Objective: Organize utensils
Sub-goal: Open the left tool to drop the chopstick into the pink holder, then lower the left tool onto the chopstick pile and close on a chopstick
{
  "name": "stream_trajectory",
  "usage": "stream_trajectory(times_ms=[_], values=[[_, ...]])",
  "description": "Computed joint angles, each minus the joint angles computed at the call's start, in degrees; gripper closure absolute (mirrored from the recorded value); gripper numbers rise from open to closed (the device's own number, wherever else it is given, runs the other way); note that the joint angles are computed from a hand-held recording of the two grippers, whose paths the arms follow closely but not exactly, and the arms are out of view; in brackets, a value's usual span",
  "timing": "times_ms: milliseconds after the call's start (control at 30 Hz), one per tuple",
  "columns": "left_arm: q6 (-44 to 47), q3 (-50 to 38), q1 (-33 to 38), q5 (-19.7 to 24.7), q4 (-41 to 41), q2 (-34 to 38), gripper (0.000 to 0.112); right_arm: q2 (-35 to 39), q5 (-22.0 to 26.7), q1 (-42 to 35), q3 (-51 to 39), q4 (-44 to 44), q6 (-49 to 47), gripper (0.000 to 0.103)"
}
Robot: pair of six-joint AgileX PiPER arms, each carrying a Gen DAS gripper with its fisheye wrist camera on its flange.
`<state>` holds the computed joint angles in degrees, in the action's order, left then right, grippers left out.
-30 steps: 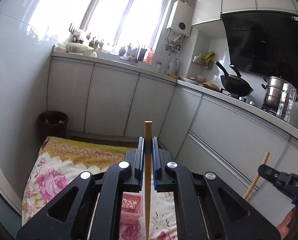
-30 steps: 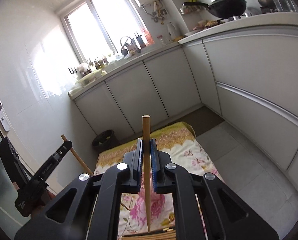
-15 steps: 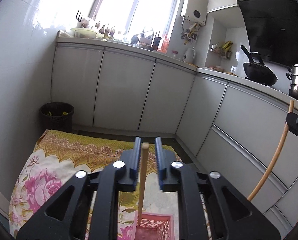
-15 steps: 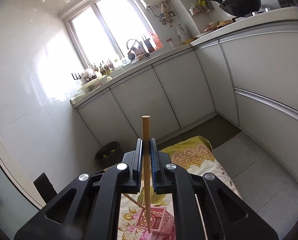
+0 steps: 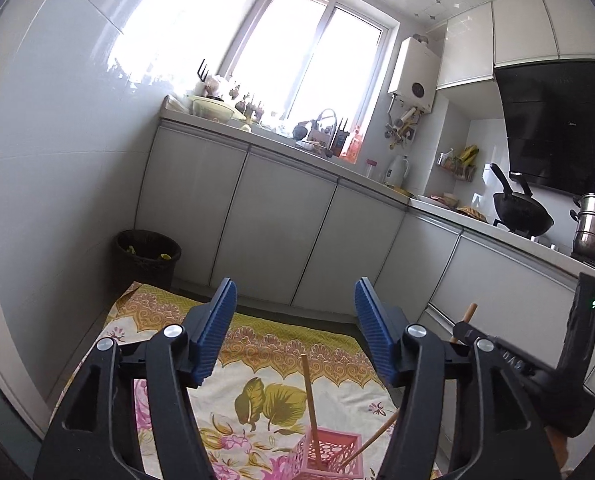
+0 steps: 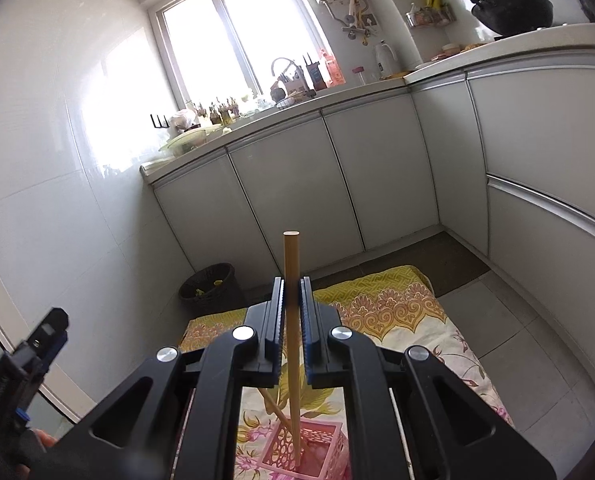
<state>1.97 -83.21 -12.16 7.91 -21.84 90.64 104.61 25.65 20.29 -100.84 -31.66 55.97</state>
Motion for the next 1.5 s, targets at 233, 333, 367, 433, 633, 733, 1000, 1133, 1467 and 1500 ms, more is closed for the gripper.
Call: stream_trajectory(times_ms=[233,333,367,433,633,733,1000,1133,1467,1500], values=[[0.16,0.64,0.93,2.05,1.19,0.37,0.045,5.45,-0.19,1.39,1.21,0.30,-1.17,0.091],[-2.13,1.47,1.33,1.21,3.12,-0.37,0.038,4.79,-1.45,1.57,3.21,-1.37,1.53,0.041],[-0.99,1.73,1.55,1.08,1.86,-0.65,0.038,3.60,-2.68,1.63,5.03,-5.08,6.07,0.029],[-0.70,1.83,1.78,1.36,1.56,-1.04,0.034,1.13,-3.73,1.90,8.25,-12.56,14.83,0.021],[6.05,3.27,1.68,1.76,-5.24,-3.13,0.018,-6.87,-1.81,1.85,16.20,-21.86,27.44,0.007],[9.73,4.00,0.88,2.06,-7.56,-4.61,0.017,-12.56,0.35,2.17,22.37,-25.00,32.27,0.007],[14.93,1.41,-3.15,11.68,-5.69,-5.80,0.016,-31.30,19.26,10.36,43.68,-31.83,42.92,0.007],[18.20,-2.03,-6.15,21.51,-3.98,-4.16,0.016,-39.42,26.66,16.92,51.83,-27.46,43.71,0.007],[21.08,-10.15,-18.18,42.52,10.35,4.28,0.016,-45.44,36.34,31.87,62.99,-18.58,47.80,0.007],[21.39,-11.02,-19.00,43.87,11.07,5.34,0.016,-45.63,36.09,32.55,63.70,-18.11,48.55,0.007]])
